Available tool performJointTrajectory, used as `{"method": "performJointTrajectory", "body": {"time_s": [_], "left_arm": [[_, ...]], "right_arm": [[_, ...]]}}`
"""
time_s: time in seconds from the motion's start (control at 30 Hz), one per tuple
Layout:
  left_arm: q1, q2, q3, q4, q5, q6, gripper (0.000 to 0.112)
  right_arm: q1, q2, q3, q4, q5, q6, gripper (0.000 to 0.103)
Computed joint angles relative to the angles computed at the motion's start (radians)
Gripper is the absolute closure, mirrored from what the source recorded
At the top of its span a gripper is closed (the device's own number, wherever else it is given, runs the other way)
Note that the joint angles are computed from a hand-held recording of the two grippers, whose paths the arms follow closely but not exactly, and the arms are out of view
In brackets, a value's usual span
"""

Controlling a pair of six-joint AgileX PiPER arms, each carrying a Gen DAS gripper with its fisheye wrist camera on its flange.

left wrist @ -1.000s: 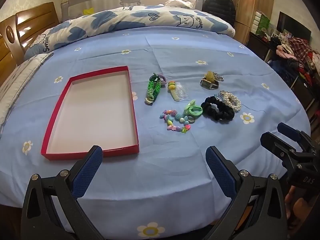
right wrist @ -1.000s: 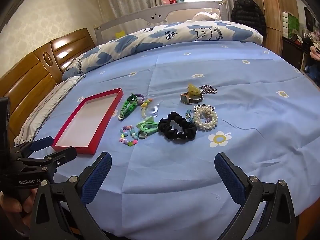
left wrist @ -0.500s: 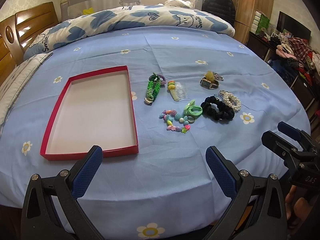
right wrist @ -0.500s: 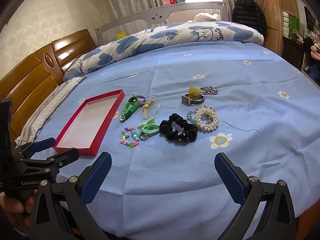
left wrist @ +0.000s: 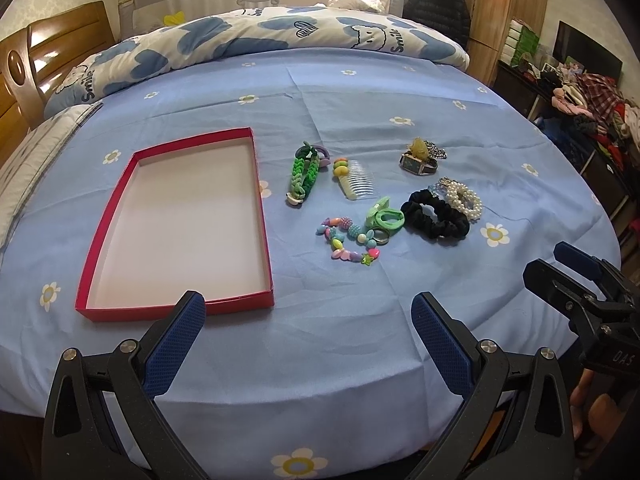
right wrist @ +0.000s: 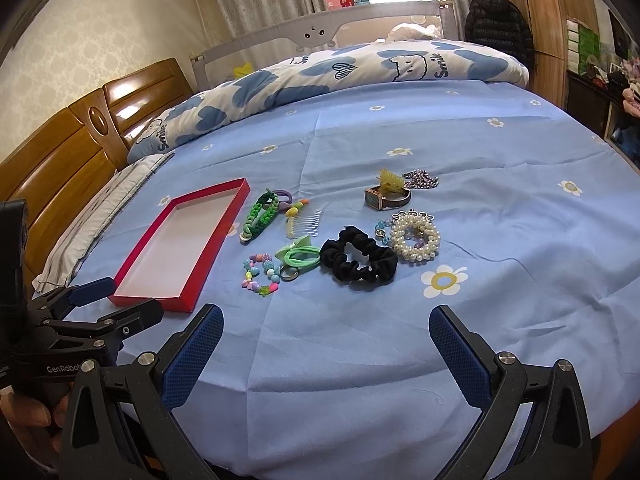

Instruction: Organize jewelry

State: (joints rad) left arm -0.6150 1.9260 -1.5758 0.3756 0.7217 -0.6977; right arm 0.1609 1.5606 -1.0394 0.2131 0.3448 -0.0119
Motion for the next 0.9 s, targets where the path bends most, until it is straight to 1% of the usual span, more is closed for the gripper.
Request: {"method": "performJointTrajectory", "body": {"time_s": [0.1,0.17,0.27,0.37,0.43,0.53,0.57,0.63,0.7,0.77,0.9], "left_arm": [[0.001,0.004,-0.004,-0.003,0.003,0.006,0.009],[0.003,0.01,-0.01,-0.007,0.005,0.011,0.009],[0.009,0.02,-0.025,-0.019,0.011,0.022,0.009],[0.017,0.037,-0.047,-0.041,0.018,0.048,0.009],[0.027,0.05,-0.065,-0.07,0.02,0.074,0.009],[0.04,0.07,-0.092,-0.094,0.024,0.097,0.009],[0.045,0.079,-0.103,-0.102,0.027,0.106,0.009],[0.053,0.095,-0.125,-0.12,0.03,0.127,0.009],[0.061,0.11,-0.144,-0.142,0.034,0.15,0.009],[0.071,0.14,-0.184,-0.176,0.045,0.185,0.009],[0.085,0.197,-0.266,-0.218,0.071,0.234,0.012]], "right_arm": [[0.003,0.002,-0.008,-0.032,0.014,0.029,0.0],[0.001,0.007,-0.014,-0.021,0.021,0.021,0.0],[-0.012,0.022,-0.038,-0.01,0.057,0.006,0.0],[-0.018,0.025,-0.032,0.029,0.038,-0.032,0.001],[-0.027,0.037,-0.058,0.043,0.09,-0.034,0.001],[-0.047,0.056,-0.069,0.092,0.089,-0.08,0.001],[-0.051,0.06,-0.062,0.101,0.064,-0.098,0.001],[-0.059,0.07,-0.066,0.108,0.05,-0.113,0.003],[-0.075,0.084,-0.087,0.133,0.08,-0.133,0.004],[-0.084,0.1,-0.099,0.139,0.077,-0.145,0.005],[-0.11,0.148,-0.139,0.198,0.099,-0.203,0.012]]}}
